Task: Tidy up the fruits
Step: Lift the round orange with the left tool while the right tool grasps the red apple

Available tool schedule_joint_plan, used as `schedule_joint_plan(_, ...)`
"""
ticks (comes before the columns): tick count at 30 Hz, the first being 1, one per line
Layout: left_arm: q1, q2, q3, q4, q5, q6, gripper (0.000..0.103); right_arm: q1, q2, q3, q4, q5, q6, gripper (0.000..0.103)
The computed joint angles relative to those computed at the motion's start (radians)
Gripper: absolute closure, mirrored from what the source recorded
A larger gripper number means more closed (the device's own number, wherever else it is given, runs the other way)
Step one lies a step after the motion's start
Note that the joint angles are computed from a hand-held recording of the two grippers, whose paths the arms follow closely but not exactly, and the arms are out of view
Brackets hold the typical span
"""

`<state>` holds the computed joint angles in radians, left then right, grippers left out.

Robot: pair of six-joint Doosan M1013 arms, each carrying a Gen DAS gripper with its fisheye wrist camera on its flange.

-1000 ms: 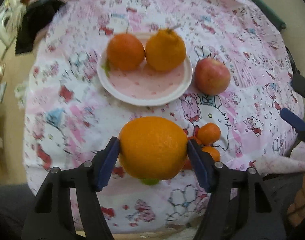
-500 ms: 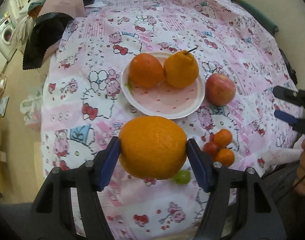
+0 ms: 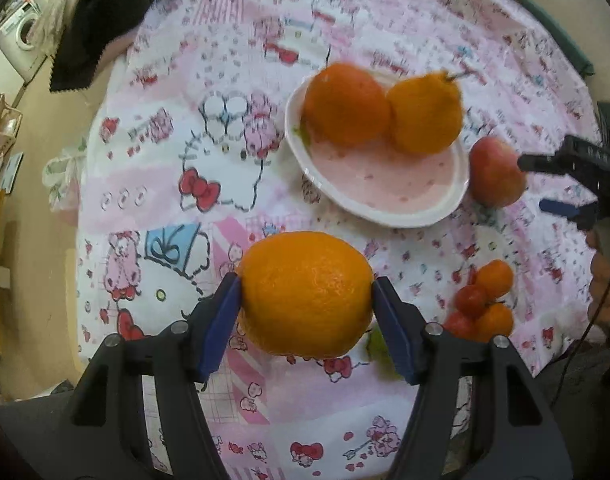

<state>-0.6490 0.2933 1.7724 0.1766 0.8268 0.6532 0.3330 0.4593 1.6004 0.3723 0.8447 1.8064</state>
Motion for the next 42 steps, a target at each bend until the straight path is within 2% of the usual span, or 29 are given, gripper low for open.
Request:
schedule_joint_plan(2, 0.007, 0.017, -0.007, -0.037, 0.021, 0.038, 0.039, 0.009, 0.019, -0.021, -0.036, 0.017, 0.006, 0.007)
schedule_joint_plan(10, -0.012, 0.05, -0.034, 0.005, 0.072, 0.063, 0.025, 0.025, 0.066, -0.062, -0.077, 0.037, -0.016, 0.007)
schedule_joint_plan(14, 0.006, 0.06, -0.026, -0.08, 0.063, 0.102, 0.019, 0.032, 0.076, -0.073, -0.089, 0.04, -0.022, 0.008)
schedule_joint_plan(16, 0.005, 0.057, -0.02, -0.083, 0.055, 0.101, 0.019, 0.037, 0.077, -0.075, -0.104, 0.039, -0.022, 0.011)
schedule_joint_plan(20, -0.012, 0.048, -0.009, -0.034, 0.058, 0.054, 0.017, 0.037, 0.077, -0.076, -0.096, 0.036, -0.019, 0.012)
schedule_joint_plan(23, -0.014, 0.046, -0.006, -0.062, 0.079, 0.048, 0.017, 0.034, 0.072, -0.068, -0.091, 0.028, -0.023, 0.012)
schedule_joint_plan(30, -0.002, 0.036, 0.016, -0.079, 0.06, 0.03, 0.017, 0.039, 0.072, -0.069, -0.114, 0.031, -0.012, 0.014)
schedule_joint_plan(31, 0.002, 0.032, 0.023, -0.075, 0.026, 0.027, 0.017, 0.039, 0.072, -0.07, -0.115, 0.028, -0.012, 0.014)
schedule_joint_plan(33, 0.002, 0.029, 0.025, -0.041, -0.006, 0.002, 0.017, 0.037, 0.072, -0.068, -0.105, 0.024, -0.017, 0.015)
schedule_joint_plan(35, -0.005, 0.033, 0.014, 0.017, -0.003, -0.031, 0.017, 0.035, 0.071, -0.065, -0.098, 0.02, -0.022, 0.015)
schedule_joint_plan(39, 0.003, 0.043, 0.009, -0.004, -0.015, -0.025, 0.017, 0.032, 0.066, -0.059, -0.095, 0.018, -0.029, 0.014)
schedule_joint_plan(42, -0.011, 0.049, 0.0, 0.043, 0.006, -0.029, 0.017, 0.031, 0.063, -0.054, -0.094, 0.011, -0.032, 0.014)
